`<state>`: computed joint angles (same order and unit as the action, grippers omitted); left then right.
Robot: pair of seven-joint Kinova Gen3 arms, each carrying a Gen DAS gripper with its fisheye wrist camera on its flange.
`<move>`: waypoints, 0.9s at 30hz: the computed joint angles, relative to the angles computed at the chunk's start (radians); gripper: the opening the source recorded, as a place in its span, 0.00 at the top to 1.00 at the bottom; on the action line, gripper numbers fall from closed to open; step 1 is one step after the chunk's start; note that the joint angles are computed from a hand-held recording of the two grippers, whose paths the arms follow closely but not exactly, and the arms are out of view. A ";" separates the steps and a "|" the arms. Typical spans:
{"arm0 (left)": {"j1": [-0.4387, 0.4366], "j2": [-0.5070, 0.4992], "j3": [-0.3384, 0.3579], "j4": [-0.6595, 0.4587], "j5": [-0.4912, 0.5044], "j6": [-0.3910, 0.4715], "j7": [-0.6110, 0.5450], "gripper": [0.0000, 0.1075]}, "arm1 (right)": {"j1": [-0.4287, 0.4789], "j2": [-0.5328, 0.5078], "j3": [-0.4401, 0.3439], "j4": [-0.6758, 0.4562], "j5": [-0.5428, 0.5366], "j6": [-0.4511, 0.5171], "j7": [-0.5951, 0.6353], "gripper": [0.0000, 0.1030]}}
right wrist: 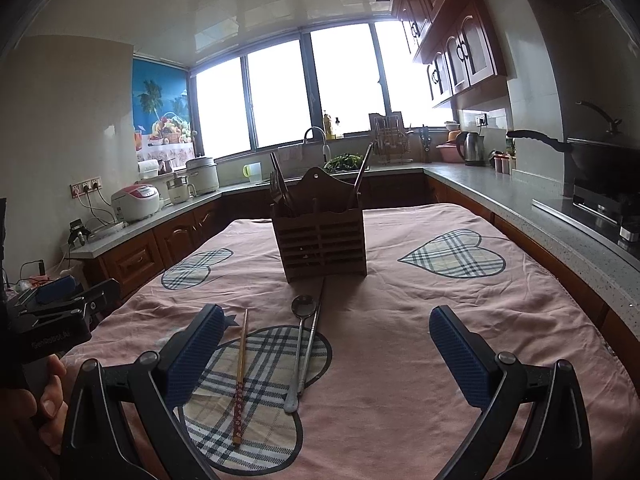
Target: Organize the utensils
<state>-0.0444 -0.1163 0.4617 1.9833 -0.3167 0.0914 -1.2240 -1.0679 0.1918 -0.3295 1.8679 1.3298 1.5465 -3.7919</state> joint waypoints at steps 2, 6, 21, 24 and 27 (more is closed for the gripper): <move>-0.029 -0.005 0.029 0.002 -0.014 0.001 0.015 0.04 | 0.001 0.000 0.001 -0.001 0.000 0.000 0.001 0.00; -0.044 -0.007 0.046 0.000 -0.027 0.007 0.028 0.04 | 0.002 -0.003 0.001 0.001 -0.001 -0.003 -0.001 0.00; 0.044 0.003 -0.038 -0.010 -0.051 0.029 0.043 0.04 | 0.003 -0.004 -0.002 -0.001 0.002 -0.004 0.011 0.00; 0.044 0.005 -0.038 -0.010 -0.059 0.025 0.051 0.04 | 0.001 -0.002 -0.002 -0.002 0.005 -0.003 0.012 0.00; 0.021 0.002 -0.016 -0.007 -0.076 0.020 0.069 0.04 | -0.001 0.000 -0.002 -0.004 0.007 -0.001 0.011 0.00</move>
